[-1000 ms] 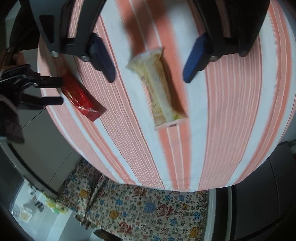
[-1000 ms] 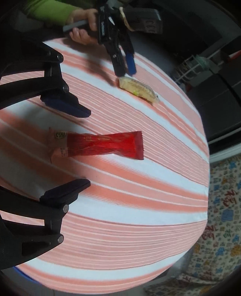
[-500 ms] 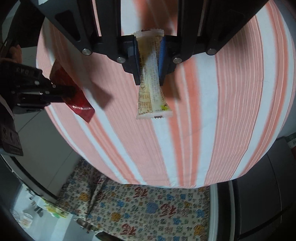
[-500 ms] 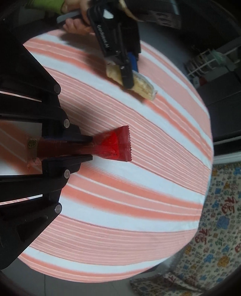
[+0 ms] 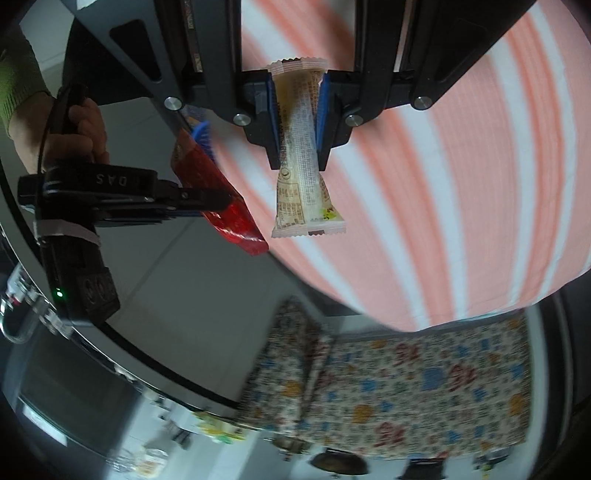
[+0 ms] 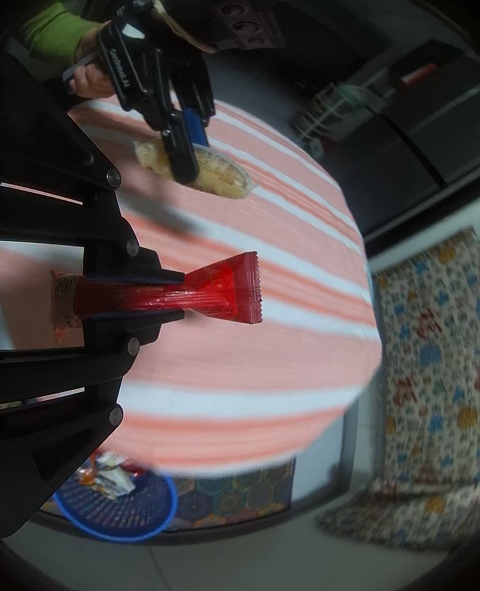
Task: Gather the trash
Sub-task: 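Carry the bar wrapper and red wrapper to the blue wastebasket and release both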
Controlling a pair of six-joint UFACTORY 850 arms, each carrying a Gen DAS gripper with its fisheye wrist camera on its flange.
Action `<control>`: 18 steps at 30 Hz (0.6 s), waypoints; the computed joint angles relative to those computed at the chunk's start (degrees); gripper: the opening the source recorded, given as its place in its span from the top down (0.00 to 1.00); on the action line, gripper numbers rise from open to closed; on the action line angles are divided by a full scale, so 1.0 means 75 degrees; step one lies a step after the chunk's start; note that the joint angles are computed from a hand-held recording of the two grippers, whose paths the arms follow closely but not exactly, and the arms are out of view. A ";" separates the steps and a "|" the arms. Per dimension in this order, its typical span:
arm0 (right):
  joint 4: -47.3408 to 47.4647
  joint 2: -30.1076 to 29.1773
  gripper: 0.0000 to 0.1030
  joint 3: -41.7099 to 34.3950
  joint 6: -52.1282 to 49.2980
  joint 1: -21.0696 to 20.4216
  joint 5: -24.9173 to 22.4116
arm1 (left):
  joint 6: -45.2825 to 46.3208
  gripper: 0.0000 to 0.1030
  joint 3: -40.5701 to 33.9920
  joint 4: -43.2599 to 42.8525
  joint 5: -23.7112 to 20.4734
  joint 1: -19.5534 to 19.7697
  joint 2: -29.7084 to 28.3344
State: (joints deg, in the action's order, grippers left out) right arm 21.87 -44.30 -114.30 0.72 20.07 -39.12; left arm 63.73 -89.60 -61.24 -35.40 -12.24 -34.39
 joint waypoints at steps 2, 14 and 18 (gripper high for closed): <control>-0.0148 0.0548 0.89 0.0837 0.0188 -0.0272 0.0359 | -0.0142 0.84 -0.0314 0.0101 -0.0105 -0.0350 -0.0170; -0.0937 0.1736 0.89 0.3410 0.1439 -0.1764 0.1235 | -0.2412 0.84 -0.3571 0.1658 -0.0869 -0.2133 -0.2568; -0.0387 0.1641 0.89 0.3786 0.1201 -0.2168 0.1481 | -0.3414 0.84 -0.5282 0.2347 -0.1423 -0.2401 -0.3831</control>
State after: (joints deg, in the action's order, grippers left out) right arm 18.96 -31.99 -85.91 9.72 3.81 -28.02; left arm 38.13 -129.22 -43.64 -46.07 -30.25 -63.12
